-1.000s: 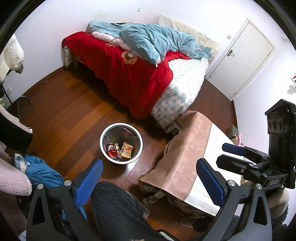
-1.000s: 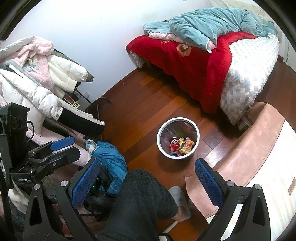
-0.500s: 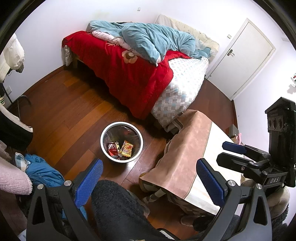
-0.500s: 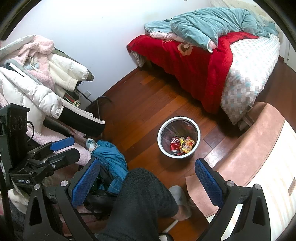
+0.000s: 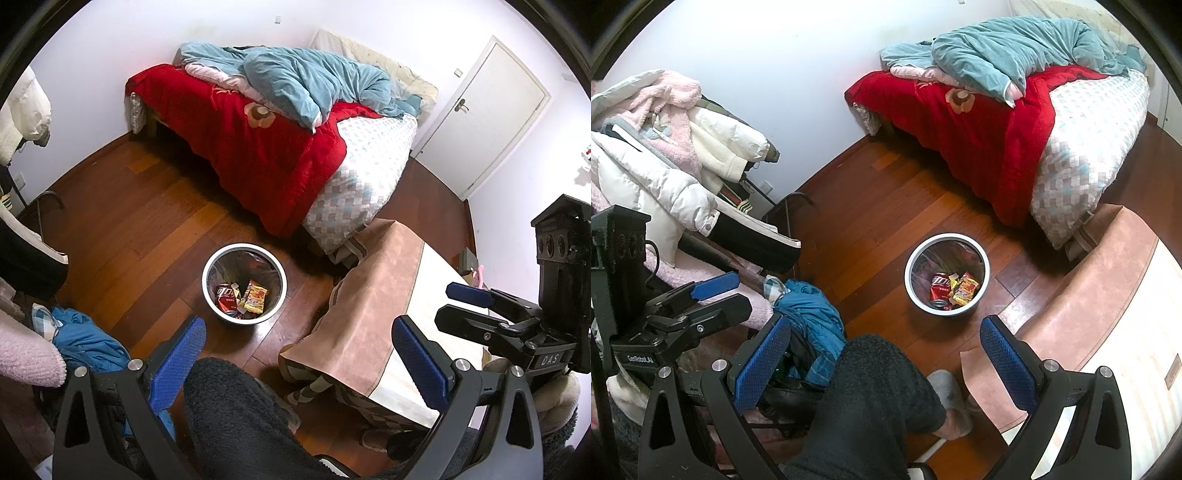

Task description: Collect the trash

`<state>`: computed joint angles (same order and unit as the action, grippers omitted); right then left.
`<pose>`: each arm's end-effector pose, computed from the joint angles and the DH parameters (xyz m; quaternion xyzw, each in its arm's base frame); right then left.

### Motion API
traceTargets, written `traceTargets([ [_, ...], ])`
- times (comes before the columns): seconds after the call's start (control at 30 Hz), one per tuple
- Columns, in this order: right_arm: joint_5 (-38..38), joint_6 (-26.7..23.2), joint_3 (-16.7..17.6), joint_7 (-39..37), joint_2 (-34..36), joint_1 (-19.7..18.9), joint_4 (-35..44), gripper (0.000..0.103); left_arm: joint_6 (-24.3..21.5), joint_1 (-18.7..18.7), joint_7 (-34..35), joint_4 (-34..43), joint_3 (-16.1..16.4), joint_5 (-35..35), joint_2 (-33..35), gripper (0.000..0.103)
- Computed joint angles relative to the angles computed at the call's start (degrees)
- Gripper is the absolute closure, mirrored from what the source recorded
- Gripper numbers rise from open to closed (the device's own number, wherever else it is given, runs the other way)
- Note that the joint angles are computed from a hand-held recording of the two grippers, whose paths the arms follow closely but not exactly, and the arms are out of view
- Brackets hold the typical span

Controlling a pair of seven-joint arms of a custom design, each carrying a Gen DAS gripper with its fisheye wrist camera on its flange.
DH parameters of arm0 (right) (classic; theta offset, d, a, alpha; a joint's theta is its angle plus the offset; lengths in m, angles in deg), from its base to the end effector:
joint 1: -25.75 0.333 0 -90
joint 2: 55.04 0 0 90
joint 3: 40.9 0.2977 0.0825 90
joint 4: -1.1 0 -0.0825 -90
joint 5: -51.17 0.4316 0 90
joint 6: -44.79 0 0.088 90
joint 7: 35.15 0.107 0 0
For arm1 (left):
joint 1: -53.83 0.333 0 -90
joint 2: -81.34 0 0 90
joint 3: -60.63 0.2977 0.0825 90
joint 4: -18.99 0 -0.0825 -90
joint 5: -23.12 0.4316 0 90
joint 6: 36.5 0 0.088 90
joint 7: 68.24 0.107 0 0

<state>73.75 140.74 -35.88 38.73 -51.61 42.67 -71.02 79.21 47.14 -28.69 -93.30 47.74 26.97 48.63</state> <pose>0.5577 0.2625 0.7508 -0.8733 0.4098 0.0302 0.2615 0.4218 -0.1821 0.7451 -0.8217 0.4737 -0.2808 0.1469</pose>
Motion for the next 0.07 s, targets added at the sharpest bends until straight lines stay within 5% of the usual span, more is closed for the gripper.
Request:
traceTargets([
  [0.07,0.2,-0.2,-0.1,-0.2,-0.1,-0.1,-0.1,0.0,-0.2,0.0,-0.2,0.1,-0.1,0.0,-0.1,0.0],
])
